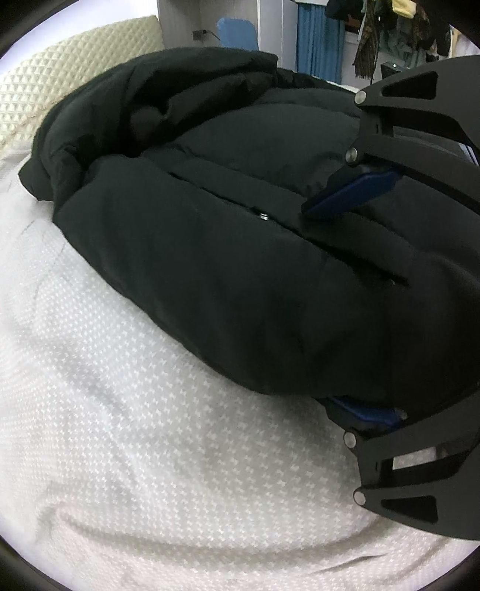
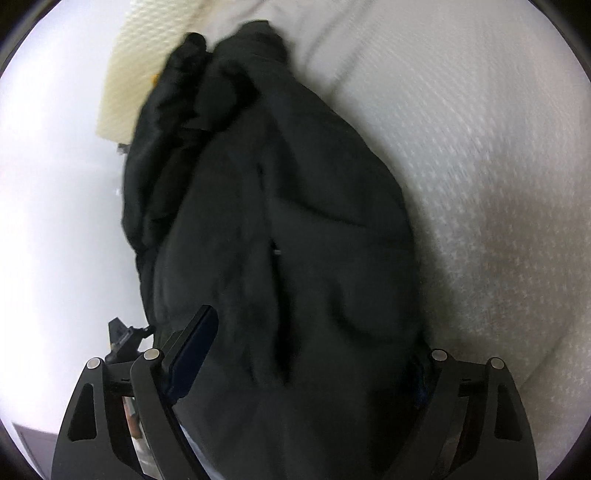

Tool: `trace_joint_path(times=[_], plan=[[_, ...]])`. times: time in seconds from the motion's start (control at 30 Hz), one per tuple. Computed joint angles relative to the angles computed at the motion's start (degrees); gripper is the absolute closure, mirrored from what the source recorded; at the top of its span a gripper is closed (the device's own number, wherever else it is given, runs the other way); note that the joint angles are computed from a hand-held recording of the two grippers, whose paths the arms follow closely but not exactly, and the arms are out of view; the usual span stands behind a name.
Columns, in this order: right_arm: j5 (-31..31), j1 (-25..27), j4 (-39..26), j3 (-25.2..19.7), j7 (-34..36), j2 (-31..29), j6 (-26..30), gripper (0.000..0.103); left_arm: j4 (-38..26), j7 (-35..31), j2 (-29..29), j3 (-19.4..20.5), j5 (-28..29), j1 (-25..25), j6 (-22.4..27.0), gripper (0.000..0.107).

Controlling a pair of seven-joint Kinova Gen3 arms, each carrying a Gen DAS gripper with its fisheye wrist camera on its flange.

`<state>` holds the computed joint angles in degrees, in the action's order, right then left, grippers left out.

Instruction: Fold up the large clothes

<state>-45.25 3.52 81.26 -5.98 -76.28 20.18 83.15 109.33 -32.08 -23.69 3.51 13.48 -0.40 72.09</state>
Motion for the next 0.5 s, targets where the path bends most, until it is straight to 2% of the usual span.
trace_joint_path(times=[0.07,0.13,0.23,0.33,0.43,0.5], plan=[[0.63,-0.64,-0.84,-0.36,0.03,0.75,0.57,0.016,0.02,-0.55,0.76,-0.18,0.62,0.36,-0.64,0.022],[-1.65,0.14,-0.48,-1.15,1.64,1.39,1.55,0.015,0.54,-1.45,0.87,-0.68,1.96,0.87,-2.38,0.022],[-5.35,1.02,0.27,-2.21,5.15,1.72,3.16,0.015,2.88,-5.62,-0.38,-3.47,6.54,2.50,-6.87,0.026],[-7.88,1.30,0.92,-2.63,9.02,0.95,3.63,0.015,4.07,-9.91,-0.46,-4.60,10.46,4.10,-10.51,0.026],[-11.52,1.88,2.12,-2.66,12.39,0.47,4.01,0.017,3.36,-12.00,0.24,-4.15,11.78,4.73,-11.83,0.027],[-13.23,1.70,2.74,-2.61,14.09,-0.09,3.76,0.020,3.89,-13.81,0.08,-4.95,12.71,5.11,-12.55,0.032]])
